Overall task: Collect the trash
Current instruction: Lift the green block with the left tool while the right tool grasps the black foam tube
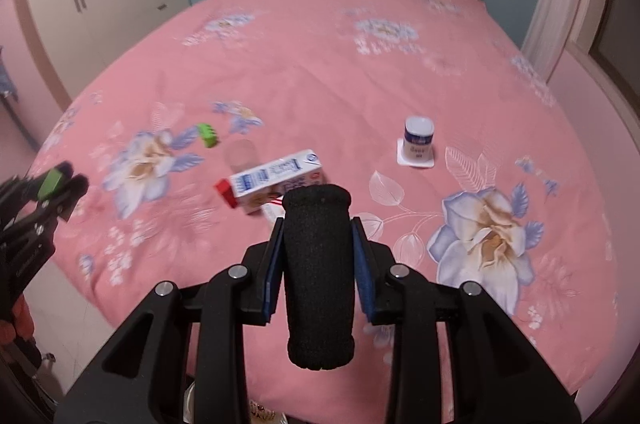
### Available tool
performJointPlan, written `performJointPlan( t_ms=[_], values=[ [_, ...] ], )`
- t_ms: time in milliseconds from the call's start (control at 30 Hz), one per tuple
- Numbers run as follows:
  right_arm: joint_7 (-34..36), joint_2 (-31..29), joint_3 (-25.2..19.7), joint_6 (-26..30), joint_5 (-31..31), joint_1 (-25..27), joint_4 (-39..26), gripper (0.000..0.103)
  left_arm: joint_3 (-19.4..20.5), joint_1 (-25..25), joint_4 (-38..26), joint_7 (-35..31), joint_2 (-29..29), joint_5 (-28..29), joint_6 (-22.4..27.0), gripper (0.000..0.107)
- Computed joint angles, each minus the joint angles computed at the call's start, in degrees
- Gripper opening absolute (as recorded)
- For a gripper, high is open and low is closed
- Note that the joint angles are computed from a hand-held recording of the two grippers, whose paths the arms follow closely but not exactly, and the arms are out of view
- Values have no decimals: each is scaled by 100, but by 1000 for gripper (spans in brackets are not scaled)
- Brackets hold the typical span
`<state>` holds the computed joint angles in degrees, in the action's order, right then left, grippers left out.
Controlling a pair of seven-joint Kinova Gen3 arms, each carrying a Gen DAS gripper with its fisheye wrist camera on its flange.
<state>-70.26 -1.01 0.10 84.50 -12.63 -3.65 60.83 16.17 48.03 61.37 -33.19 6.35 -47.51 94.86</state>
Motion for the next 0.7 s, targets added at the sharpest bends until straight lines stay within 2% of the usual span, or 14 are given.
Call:
performJointPlan(
  t_ms=[167, 467, 700],
  values=[
    [282, -490, 164, 247, -271, 50, -26, 33, 256, 523, -432, 42, -14, -425, 499, 33],
    [578, -1136, 520, 664, -509, -97, -63, 33, 424, 1619, -1010, 104, 129, -1143, 1239, 33],
    [715, -1580, 831, 918, -656, -327, 55, 33, 422, 2256, -1089, 308, 133, -1328, 1541, 33]
  ],
)
